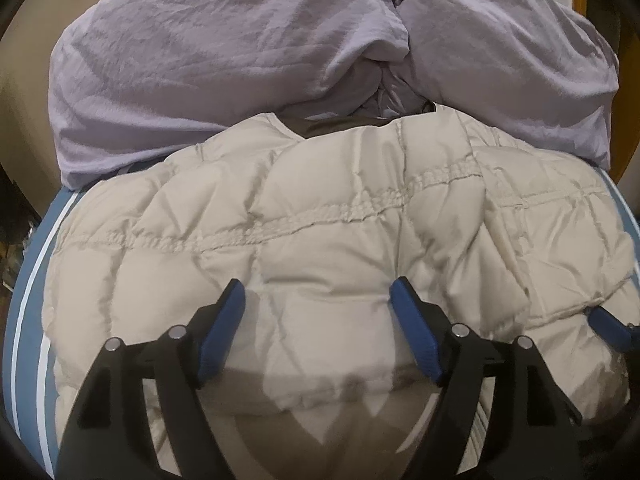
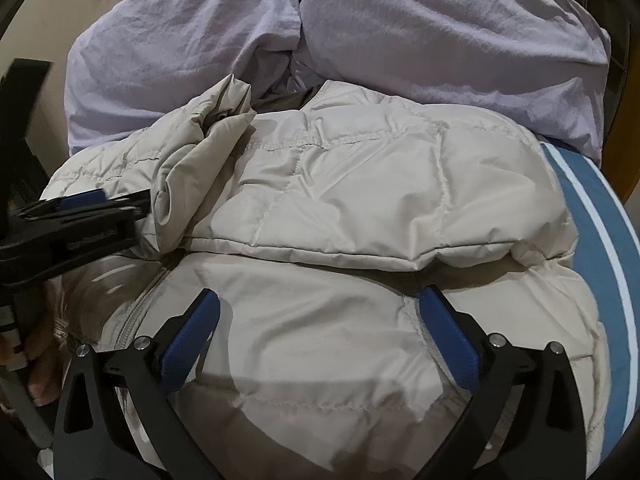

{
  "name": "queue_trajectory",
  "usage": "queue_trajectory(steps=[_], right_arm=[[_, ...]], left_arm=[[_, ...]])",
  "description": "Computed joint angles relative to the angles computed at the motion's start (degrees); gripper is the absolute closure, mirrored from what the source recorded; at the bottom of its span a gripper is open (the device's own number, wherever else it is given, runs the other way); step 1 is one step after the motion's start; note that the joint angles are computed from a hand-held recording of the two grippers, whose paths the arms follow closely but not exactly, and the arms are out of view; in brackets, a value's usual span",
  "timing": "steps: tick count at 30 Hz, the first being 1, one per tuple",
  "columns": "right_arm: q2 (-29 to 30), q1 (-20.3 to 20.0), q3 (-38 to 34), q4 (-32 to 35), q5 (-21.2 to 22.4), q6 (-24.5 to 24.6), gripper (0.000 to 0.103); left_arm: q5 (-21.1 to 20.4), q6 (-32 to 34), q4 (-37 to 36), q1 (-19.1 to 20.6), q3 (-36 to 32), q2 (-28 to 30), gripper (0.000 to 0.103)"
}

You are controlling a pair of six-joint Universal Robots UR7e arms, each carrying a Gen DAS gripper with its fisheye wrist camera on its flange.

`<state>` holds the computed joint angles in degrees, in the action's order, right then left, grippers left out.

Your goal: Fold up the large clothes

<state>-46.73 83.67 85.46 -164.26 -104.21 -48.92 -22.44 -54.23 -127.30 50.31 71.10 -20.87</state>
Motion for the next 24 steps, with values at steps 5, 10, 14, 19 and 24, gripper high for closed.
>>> queue_trajectory(steps=[5, 10, 14, 19, 24], right_arm=[[-2.7, -0.6, 1.4, 1.6, 0.1, 0.6, 0.001], [-7.2, -1.8, 4.5, 1.5, 0.3, -1.0, 0.001], [-11.1, -3.6, 5.9, 3.5, 0.6, -0.9, 0.001], [-17.2, -7.7, 8.5, 5.1, 3.2, -0.3, 0.001], [-21.7, -11.7, 10.3, 5.6, 5.3, 0.5, 0.002]], left_arm=[[-0.3, -4.7, -0.1, -2.6, 7.8, -5.0, 0.028], [0.0, -15.2, 4.3, -6.5, 18.8, -12.4, 0.023], [-0.4, -30.8, 15.1, -10.3, 27.5, -18.8, 0.017], [-4.0, -46.4, 24.8, -15.1, 37.0, -25.9, 0.017], [-8.2, -53.6, 25.7, -18.9, 44.5, -30.3, 0.017]])
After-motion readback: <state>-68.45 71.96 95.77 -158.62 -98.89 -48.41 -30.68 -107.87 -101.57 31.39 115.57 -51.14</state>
